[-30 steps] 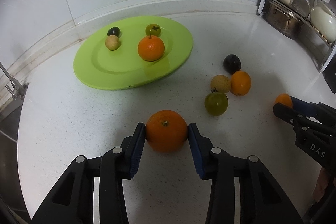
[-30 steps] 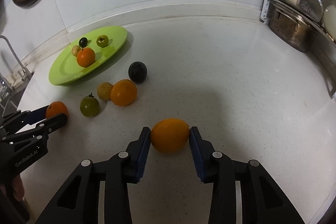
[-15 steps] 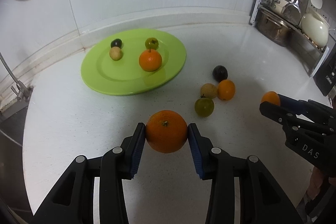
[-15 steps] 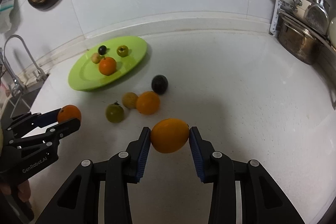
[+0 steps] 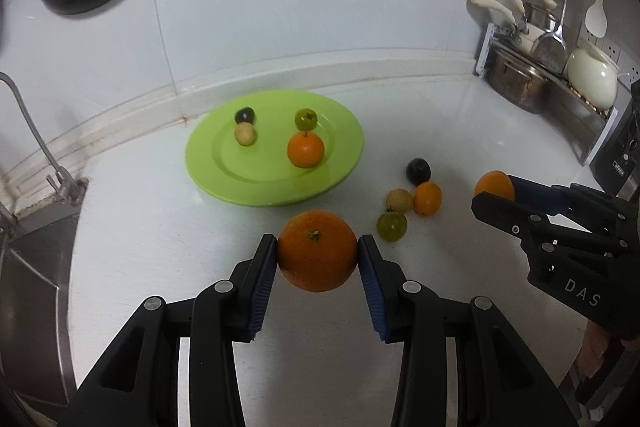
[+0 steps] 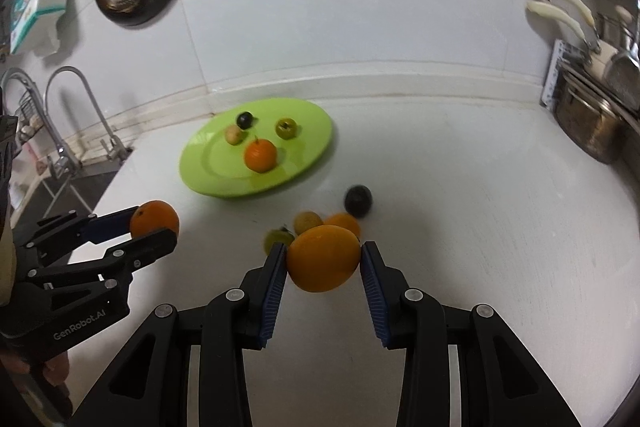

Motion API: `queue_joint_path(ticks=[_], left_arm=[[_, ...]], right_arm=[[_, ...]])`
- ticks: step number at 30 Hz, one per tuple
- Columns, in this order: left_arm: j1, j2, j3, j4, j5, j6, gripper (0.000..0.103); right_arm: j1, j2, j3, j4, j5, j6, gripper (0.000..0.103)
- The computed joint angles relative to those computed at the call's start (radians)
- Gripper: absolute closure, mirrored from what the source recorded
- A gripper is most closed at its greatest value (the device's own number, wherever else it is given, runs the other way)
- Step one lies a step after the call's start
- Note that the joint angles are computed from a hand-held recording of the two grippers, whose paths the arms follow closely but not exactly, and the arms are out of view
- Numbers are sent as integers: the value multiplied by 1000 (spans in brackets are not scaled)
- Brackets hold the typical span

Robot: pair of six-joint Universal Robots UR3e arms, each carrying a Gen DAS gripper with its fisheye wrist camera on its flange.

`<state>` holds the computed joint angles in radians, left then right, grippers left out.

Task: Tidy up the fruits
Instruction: 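Carry both held oranges over the green plate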

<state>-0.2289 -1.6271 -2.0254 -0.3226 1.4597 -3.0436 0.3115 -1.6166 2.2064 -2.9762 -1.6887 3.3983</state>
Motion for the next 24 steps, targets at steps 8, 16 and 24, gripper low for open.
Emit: queue_joint_path(ticks=[8, 16, 24], left_arm=[[28, 39, -2, 8, 3, 15, 62], [48, 9, 57, 18, 13, 49, 62], [67, -56, 153, 19, 21, 89, 62]], right_arm=[[15, 27, -66, -16, 21, -28, 64], [-1, 93, -160, -23, 80, -70, 64], [-1, 190, -308, 4, 91, -117, 64]])
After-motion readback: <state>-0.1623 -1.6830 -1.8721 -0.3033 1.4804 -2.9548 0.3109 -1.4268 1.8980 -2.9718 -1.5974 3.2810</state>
